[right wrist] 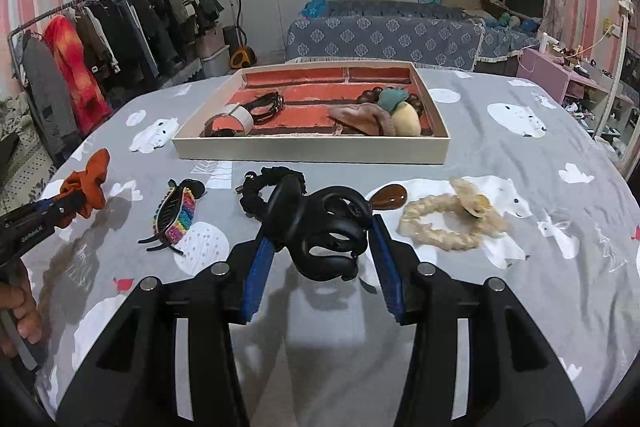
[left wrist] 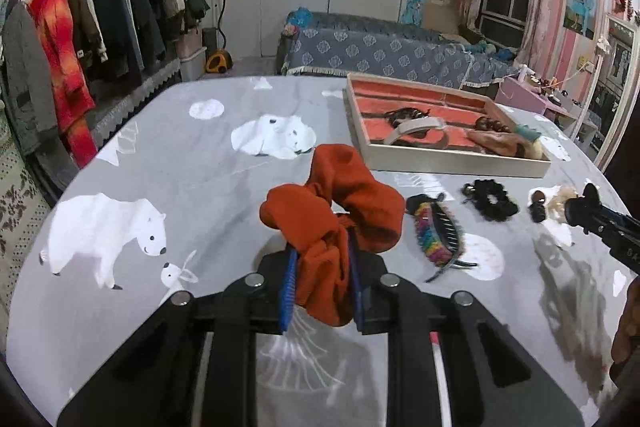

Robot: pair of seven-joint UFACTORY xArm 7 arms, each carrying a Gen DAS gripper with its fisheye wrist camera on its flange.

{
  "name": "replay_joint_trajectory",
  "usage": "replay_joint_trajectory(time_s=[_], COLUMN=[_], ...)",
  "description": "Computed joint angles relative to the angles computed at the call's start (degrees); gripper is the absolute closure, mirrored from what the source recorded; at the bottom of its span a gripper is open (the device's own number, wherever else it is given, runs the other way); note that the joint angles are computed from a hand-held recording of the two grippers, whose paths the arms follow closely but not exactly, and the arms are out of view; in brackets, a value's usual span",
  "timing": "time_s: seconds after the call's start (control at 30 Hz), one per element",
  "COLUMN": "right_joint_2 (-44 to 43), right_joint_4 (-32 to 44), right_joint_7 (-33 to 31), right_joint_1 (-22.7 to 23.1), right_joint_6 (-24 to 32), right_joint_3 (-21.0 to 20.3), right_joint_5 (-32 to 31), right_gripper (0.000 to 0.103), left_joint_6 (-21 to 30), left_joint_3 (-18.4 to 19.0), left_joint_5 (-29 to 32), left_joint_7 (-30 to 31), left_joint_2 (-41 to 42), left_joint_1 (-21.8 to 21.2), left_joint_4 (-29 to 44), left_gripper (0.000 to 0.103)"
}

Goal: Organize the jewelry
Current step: 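Carry the scrunchie with the left tool while the right tool carries the hair claw over the tray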

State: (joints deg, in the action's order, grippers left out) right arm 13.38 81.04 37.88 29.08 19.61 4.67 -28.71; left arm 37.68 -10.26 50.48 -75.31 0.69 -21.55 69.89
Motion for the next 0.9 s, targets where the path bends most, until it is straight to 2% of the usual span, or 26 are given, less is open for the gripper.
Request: replay_joint_trajectory(time_s=[0.07,0.23,0.33,0.47,0.6,0.83,0.9], right_joint_2=[-1.49,-4.56,-7.39,-11.45,-14.67,-16.84,-16.68], right_joint_4=[-2.20,-6.25,-9.69,-14.25,-17.66,-20.29,-20.29], right_joint_7=[-1.50,-0.99,-0.95,-0.88,-2.56,-7.47,-6.87], right_joint_1=[-0.94,-1.79,-3.55,-6.59,-10.01,-13.32,-13.98], right_joint_6=[-1.40,-3.38,-4.61,-6.25,-7.78,-9.64,-9.80], right_joint_3=[0.49,0.23,0.52,1.20,2.31,4.06,4.69], right_joint_5=[1.31,0.07,-0.30,-0.59,0.61,5.59,4.99], right_gripper=[0.055,0.055,0.055,0.055,0.055,0.055,0.055], left_joint_6=[1.37,5.13,5.65,5.94,8.49,9.42,9.92], left_joint_3=[-0.59,-1.81,-1.72,-0.83,0.49,2.34,2.72], left_joint_5=[0.63,2.76,2.81,2.01,3.54,3.41,3.57], left_joint_7=[-0.46,-2.59,-3.23,-3.90,-5.74,-3.71,-3.30], left_joint_2=[0.15,2.25,4.39,7.50,10.81,12.88,13.14], left_joint_1=[-0.70,-3.55,-5.53,-8.32,-11.82,-14.47,-14.89], left_joint_4=[0.92,4.63,6.97,10.16,14.25,17.56,18.04], left_gripper=[0.081,0.081,0.081,0.081,0.081,0.081,0.081])
